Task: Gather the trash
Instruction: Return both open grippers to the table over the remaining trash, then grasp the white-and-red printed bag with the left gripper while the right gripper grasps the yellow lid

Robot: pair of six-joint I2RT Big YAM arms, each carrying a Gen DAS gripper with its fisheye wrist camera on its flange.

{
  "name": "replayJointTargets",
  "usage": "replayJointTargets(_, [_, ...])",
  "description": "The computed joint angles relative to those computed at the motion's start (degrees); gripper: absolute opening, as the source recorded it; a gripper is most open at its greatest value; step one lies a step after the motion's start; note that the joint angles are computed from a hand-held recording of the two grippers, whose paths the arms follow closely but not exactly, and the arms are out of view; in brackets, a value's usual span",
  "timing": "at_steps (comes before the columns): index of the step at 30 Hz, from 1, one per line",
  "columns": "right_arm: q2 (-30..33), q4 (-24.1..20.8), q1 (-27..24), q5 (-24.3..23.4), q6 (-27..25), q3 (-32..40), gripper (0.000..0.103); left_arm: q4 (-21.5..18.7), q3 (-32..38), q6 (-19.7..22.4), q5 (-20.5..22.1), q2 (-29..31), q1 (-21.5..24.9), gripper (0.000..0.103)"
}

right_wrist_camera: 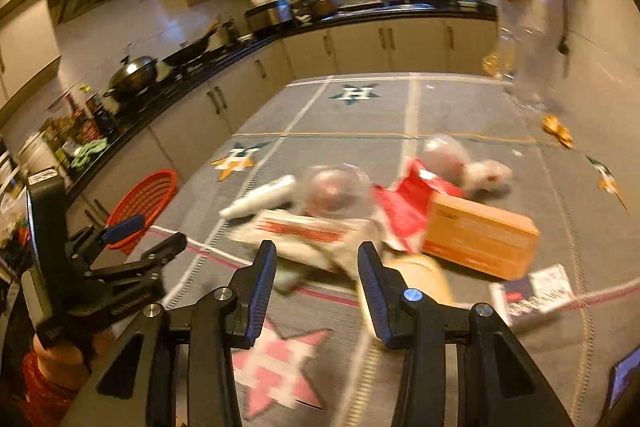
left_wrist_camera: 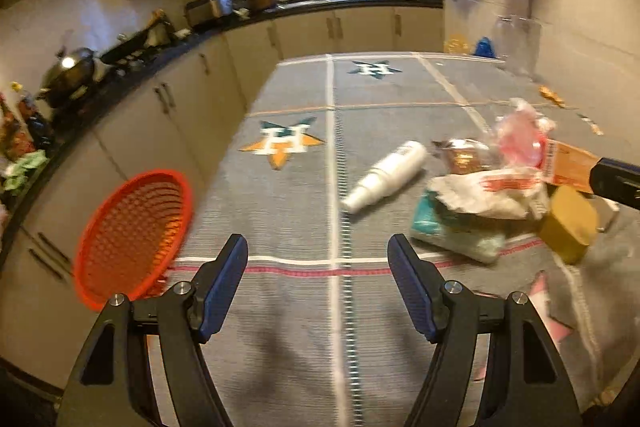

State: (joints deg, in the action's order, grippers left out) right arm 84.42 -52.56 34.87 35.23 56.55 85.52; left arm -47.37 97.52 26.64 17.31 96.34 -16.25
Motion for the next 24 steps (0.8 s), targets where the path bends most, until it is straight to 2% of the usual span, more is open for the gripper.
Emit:
replayJointTargets(6, [-4.46, 0.15, -0.55, 0.32, 3.98, -5.5, 0.046, -8.83, 4.34, 3.42, 7.8, 2.23, -1.65, 0.071])
replayJointTargets(8, [-5.5, 0.03, -0.52, 0.79, 5.0, -6.62, 0.046, -10.68, 4.96, 4.15, 9.77, 2.49, -2.36, 0.071])
replayJointTargets(10, [-6.38, 0.02, -0.51, 1.33, 6.02, -7.54, 0.046, -9.48, 4.39, 5.15, 9.43, 2.13, -3.73, 0.071])
replayJointTargets(12, [-7.5, 0.37, -0.68, 1.29, 6.68, -8.64, 0.046, -9.83, 4.68, 9.22, 10.01, 2.55, -5.1, 0.071])
replayJointTargets(14, [-8.43, 0.79, -0.82, 1.09, 7.1, -9.61, 0.046, -8.53, 4.52, 9.99, 7.53, 2.68, -6.38, 0.071])
replayJointTargets(17, [-9.51, 0.61, -0.62, 1.92, 7.92, -10.72, 0.046, -10.94, 7.07, 13.64, 7.5, 4.52, -7.81, 0.079])
replayJointTargets(19, [-10.53, 0.91, -0.8, 2.03, 8.79, -11.68, 0.046, -10.87, 8.43, 14.1, 6.72, 5.9, -8.6, 0.08])
replayJointTargets(21, [-11.12, 0.62, -0.95, 2.24, 9.74, -12.24, 0.046, -14.64, 11.51, 14.99, 7.23, 8.24, -8.95, 0.08])
replayJointTargets(24, [-11.89, 0.69, -1.3, 1.75, 10.14, -13.11, 0.046, -15.19, 10.01, 18.07, 8.79, 7.56, -9.39, 0.079])
